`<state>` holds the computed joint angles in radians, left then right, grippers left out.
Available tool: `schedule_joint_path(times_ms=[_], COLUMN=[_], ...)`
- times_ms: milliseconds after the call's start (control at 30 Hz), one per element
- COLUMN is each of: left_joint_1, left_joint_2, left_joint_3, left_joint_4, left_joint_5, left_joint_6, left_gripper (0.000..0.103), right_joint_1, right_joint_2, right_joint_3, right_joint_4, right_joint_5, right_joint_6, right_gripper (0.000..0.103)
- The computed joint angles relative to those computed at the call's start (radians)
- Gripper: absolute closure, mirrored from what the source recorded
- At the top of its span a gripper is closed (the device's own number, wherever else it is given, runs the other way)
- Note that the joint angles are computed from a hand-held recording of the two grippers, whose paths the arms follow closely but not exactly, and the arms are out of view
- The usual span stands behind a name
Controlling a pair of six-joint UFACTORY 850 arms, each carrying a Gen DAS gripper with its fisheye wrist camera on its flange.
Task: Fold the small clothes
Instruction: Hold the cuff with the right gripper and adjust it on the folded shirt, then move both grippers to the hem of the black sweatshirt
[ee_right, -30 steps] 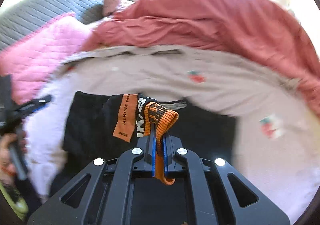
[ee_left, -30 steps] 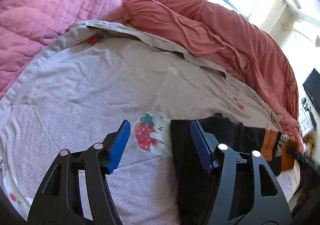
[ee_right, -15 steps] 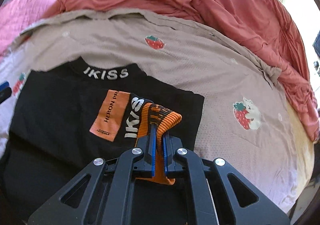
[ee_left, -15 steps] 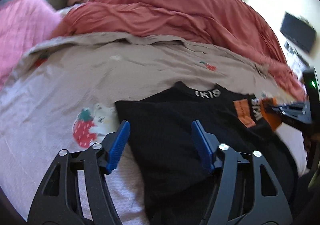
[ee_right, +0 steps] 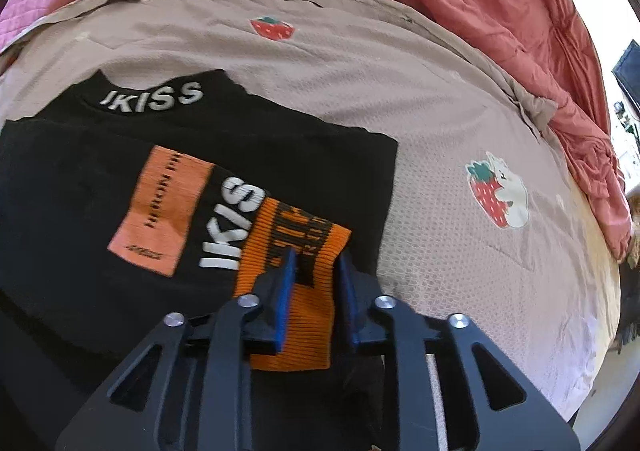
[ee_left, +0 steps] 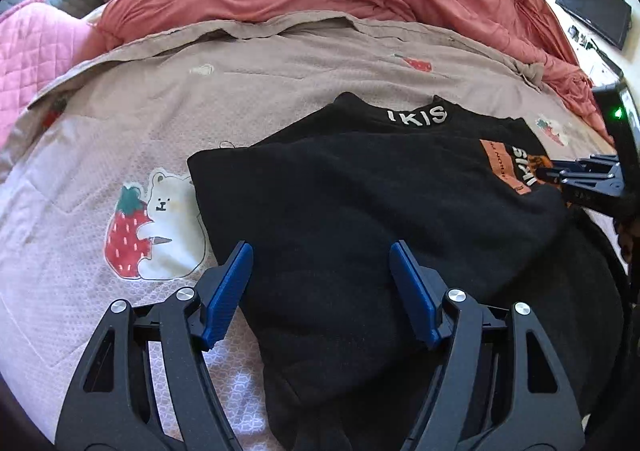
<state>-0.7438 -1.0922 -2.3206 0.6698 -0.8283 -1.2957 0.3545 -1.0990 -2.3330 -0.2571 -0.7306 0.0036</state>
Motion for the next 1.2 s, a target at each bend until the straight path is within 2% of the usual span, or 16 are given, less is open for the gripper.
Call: schedule_joint_path(times_ms=[67,100,133,200,267,367,467,567,633,733,800,867,1000,1133,1200], left_joint_1=[0.001,0.001,0.001,-0.004,-0.008,-0.018,-0.032,-0.040,-0.038,-0.030,-0.028,-0.024,-0.018,-0.016,-0.016], left_joint_2=[0.007,0.006,0.009,0.020,0.041,0.068,0.018,-0.079,-0.130,-0.171,-0.215,-0.196,-0.096,-0.059,-0.042], left_joint_3=[0.012,0.004,0.003,0.003,0.025,0.054,-0.035,-0.197,-0.280,-0.342,-0.418,-0.380,-0.199,-0.143,-0.118], left_joint_4=[-0.005,-0.016,-0.019,-0.001,0.030,0.059,0.028,-0.037,-0.084,-0.148,-0.170,-0.184,-0.171,-0.166,-0.160], left_joint_5=[0.004,-0.003,-0.007,-0.013,0.015,0.066,0.024,-0.074,-0.119,-0.160,-0.210,-0.197,-0.105,-0.068,-0.051], left_joint_6=[-0.007,-0.006,-0.009,-0.027,-0.061,-0.095,-0.005,0.118,0.167,0.219,0.250,0.237,0.165,0.130,0.116], left_gripper=[0.038,0.038,0.039,0.039,0.039,0.039,0.039,0.039,0.039,0.036,0.036,0.035,0.035,0.035,0.034], right_joint_1=[-0.001,-0.001,-0.002,-0.011,-0.018,-0.023,-0.016,-0.004,0.005,0.018,0.009,-0.006,-0.001,-0.013,-0.018], right_joint_2=[0.007,0.021,0.048,0.106,0.167,0.237,0.278,0.285,0.271,0.214,0.188,0.179,0.200,0.256,0.286], right_joint_3=[0.005,0.022,0.060,0.144,0.231,0.329,0.395,0.411,0.398,0.331,0.301,0.288,0.315,0.398,0.441], right_joint_4=[0.005,-0.008,-0.016,0.027,0.068,0.173,0.285,0.386,0.394,0.256,0.284,0.362,0.346,0.421,0.436], right_joint_5=[0.000,0.008,0.034,0.099,0.163,0.223,0.251,0.243,0.221,0.137,0.097,0.088,0.105,0.147,0.169], right_joint_6=[0.004,0.017,0.033,0.018,0.002,-0.086,-0.198,-0.303,-0.322,-0.206,-0.188,-0.205,-0.202,-0.245,-0.244], right_gripper=[0.074,0.068,0.066,0.055,0.050,0.050,0.050,0.050,0.050,0.050,0.049,0.048,0.046,0.044,0.037])
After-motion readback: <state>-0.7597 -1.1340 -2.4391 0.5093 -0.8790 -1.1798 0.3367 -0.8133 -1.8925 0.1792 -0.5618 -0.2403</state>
